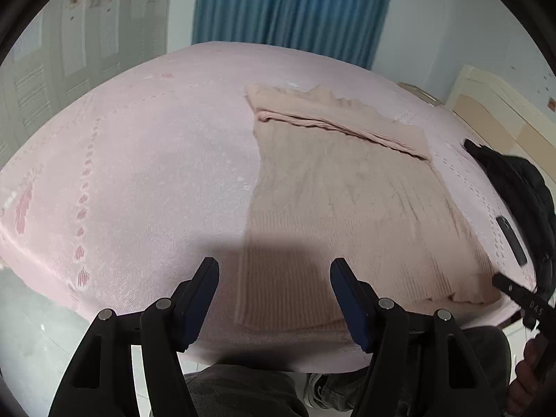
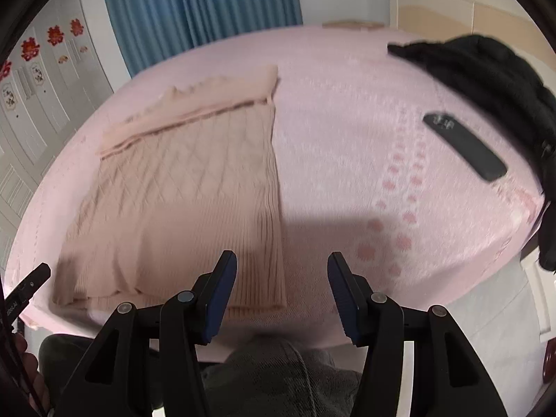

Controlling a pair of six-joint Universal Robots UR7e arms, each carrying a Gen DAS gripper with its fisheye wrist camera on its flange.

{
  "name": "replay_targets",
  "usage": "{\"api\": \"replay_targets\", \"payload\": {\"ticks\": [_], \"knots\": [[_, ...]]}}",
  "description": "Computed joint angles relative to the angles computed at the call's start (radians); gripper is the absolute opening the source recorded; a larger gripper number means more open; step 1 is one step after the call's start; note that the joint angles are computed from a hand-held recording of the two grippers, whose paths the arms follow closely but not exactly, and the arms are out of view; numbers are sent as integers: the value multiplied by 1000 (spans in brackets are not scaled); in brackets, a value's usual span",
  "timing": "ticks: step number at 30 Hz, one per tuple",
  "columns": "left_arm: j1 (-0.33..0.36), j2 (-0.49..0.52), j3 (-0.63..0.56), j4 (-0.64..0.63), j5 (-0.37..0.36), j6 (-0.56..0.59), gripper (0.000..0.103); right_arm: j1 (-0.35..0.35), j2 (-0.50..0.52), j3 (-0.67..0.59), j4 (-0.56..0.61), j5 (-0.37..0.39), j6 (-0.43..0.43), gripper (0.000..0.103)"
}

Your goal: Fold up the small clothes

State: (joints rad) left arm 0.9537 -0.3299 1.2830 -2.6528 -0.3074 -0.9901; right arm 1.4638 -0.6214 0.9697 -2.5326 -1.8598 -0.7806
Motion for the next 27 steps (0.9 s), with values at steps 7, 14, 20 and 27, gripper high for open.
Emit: {"api": "replay_targets", "payload": {"ticks": [7, 14, 20, 27], "knots": [[3, -10, 36, -51, -1, -9, 64, 9, 12, 7, -21, -48, -37, 54], [2, -2, 18, -3, 15, -17, 64, 24, 3, 69, -133, -80, -125, 54], [0, -4, 19, 16, 16, -29, 64, 26, 3, 73, -131, -98, -138, 54], [-3, -4, 11, 64, 18, -40, 64, 26, 4, 68, -114, -102, -119, 57]]}}
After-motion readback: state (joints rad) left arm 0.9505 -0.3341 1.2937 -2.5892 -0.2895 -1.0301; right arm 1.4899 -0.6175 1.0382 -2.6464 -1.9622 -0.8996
